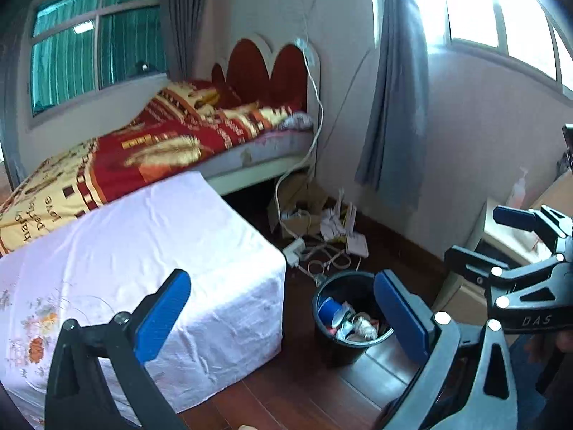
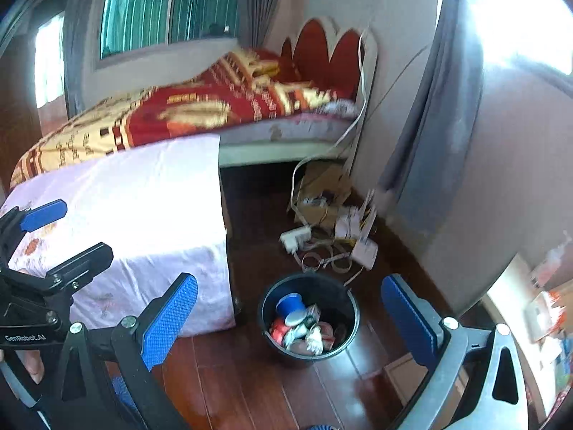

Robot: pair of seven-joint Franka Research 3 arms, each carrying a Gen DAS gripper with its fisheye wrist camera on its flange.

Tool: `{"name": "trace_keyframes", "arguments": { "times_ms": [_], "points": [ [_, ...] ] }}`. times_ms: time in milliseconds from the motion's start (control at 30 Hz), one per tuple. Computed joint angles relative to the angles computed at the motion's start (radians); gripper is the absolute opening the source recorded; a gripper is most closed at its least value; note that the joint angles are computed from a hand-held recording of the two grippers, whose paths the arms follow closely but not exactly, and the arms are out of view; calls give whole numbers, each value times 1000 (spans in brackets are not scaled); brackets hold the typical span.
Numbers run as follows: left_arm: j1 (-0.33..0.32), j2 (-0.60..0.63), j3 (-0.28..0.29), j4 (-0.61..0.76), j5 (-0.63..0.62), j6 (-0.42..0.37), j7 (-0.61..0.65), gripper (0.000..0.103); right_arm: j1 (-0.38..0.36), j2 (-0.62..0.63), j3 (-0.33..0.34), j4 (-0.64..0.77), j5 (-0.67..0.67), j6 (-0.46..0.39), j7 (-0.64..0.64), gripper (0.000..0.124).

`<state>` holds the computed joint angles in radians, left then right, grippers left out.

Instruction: Collect trash

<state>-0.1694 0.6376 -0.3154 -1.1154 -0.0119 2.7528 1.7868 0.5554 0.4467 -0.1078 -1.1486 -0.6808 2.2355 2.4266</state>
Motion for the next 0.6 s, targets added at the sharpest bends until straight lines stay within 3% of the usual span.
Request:
{"name": "trace_keyframes", "arguments": {
  "times_ms": [267,400,600],
  "points": [
    [72,-150,-64,-227,-54,155,41,103,46,-116,18,-91,-133,-12,108,103],
    [103,-177,-96,-263,-85,177,65,103,43,-132,42,-89,-187,-25,123,103],
    [104,-189,-91,-278,-82,203,63,103,36,-127,59,-73,-208,-32,134,103]
  ]
}}
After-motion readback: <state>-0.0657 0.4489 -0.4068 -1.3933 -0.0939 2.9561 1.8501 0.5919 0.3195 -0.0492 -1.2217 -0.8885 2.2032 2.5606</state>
